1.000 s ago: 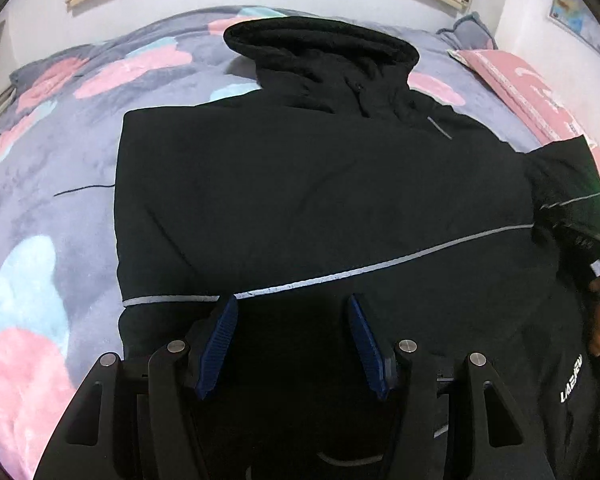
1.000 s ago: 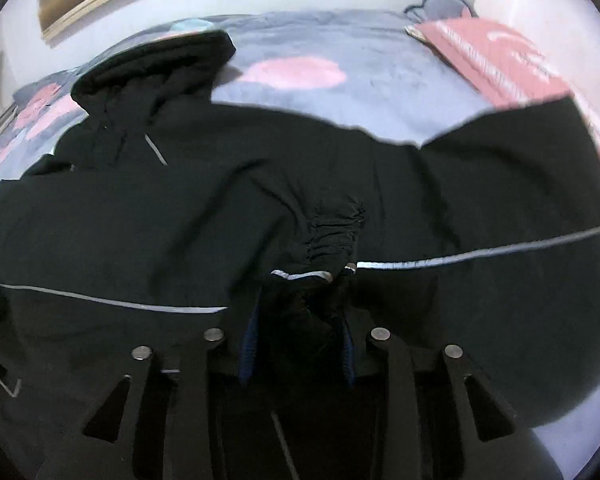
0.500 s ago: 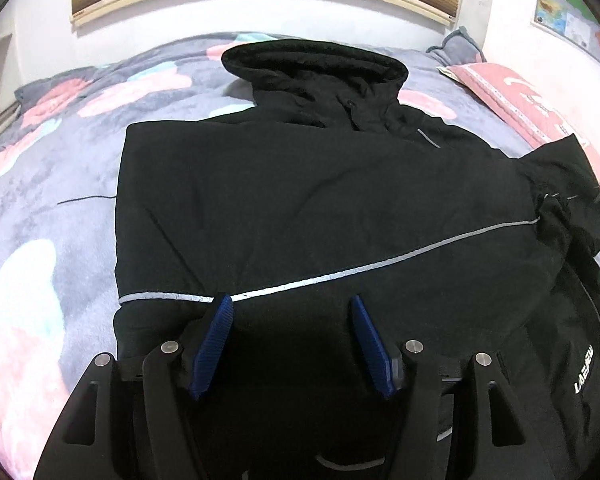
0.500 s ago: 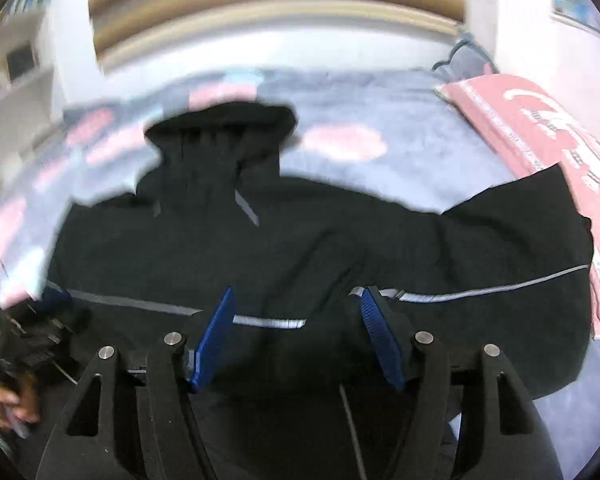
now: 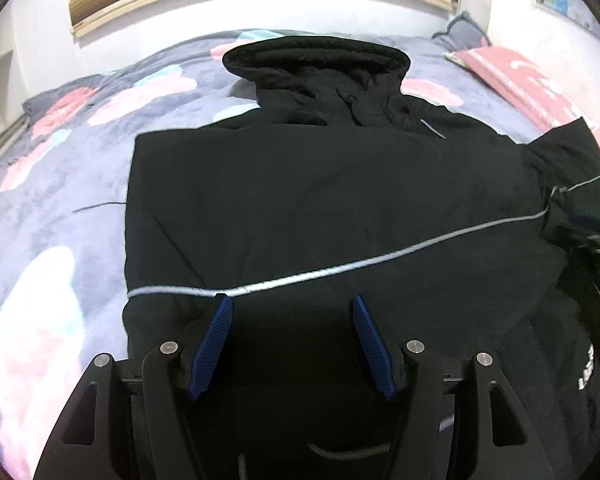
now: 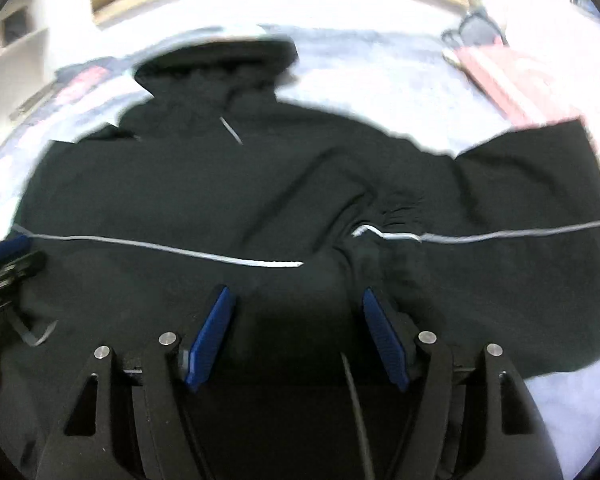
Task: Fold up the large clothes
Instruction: 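Grasp the other sleeve cuff with the right gripper, then fold the held sleeve across the jacket body with the right gripper, release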
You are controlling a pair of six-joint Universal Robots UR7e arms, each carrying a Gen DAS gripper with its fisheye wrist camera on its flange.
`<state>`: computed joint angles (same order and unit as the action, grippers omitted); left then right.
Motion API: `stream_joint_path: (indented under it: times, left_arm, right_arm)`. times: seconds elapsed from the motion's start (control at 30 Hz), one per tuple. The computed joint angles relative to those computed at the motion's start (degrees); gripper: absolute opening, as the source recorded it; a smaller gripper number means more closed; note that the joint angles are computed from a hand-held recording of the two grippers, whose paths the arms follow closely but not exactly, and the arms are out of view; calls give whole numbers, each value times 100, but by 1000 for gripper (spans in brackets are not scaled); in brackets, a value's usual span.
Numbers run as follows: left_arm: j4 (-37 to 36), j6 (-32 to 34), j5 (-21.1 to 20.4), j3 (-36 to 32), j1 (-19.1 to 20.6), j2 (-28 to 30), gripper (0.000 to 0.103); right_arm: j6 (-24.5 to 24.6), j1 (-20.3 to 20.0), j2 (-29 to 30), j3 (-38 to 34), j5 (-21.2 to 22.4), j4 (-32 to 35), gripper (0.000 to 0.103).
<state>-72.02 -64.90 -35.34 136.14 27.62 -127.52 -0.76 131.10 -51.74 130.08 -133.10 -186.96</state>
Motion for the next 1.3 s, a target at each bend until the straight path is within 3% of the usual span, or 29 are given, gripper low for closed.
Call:
stream_joint_path:
  times: [0.13,0.2,0.3,0.47,0.6,0.77,0.87,0.97,1.13,1.17,1.2,1.23,1.3]
  left_arm:
    - [-559,6,-311,-88,-536,364,64]
    - [-1329,377,-417,-95,-680,810,64]
    - [-2751,1072,-590,-136,-676,1702,64]
    - [-5057,2085,-859,-296,-401,3347,64]
    - [-6402,2520,-1027,-537,-92,4506,64]
    - [-7371,2719,-1210,-841,286,5540,64]
    - [-7527,2691,-1338,-975,601,5958,64]
    - [-7901,2897,-1009,-844,594,6223,65]
    - [-7817,2964,-565,-763,387,6402,67]
    - [-7828,2967,-532,-736,369,6394,67]
    - [-7846,2976,-494,-719,356,6411,68]
    - [-7825,2973,-455,-718,341,6426,68]
    - [-7704,2945,-419,-749,320,6427,68]
  right_arm:
    - [-298,214,-1172,468,126,-109,79]
    - [-486,173,-1722,621,62,-182,87]
    - [-830,-139,-2571,836,-81,-274,89]
    - [-1371,-1318,-3674,887,129,-205,89]
    - [-1540,-2531,-4301,693,1149,380,89]
    - [-1539,-3457,-4186,279,2129,736,89]
    - [-1657,-3699,-3845,25,2233,764,89]
    - [-1703,-3900,-3434,-234,2282,654,89]
    - [-1768,-4087,-2964,-491,2510,645,89]
    - [-1839,-4036,-2872,-530,2416,634,87]
    - [-2002,-3968,-2762,-576,2329,650,64]
    - [-2121,-3928,-2718,-625,2321,897,20]
    - [-2176,-3886,-2723,-570,2277,975,16]
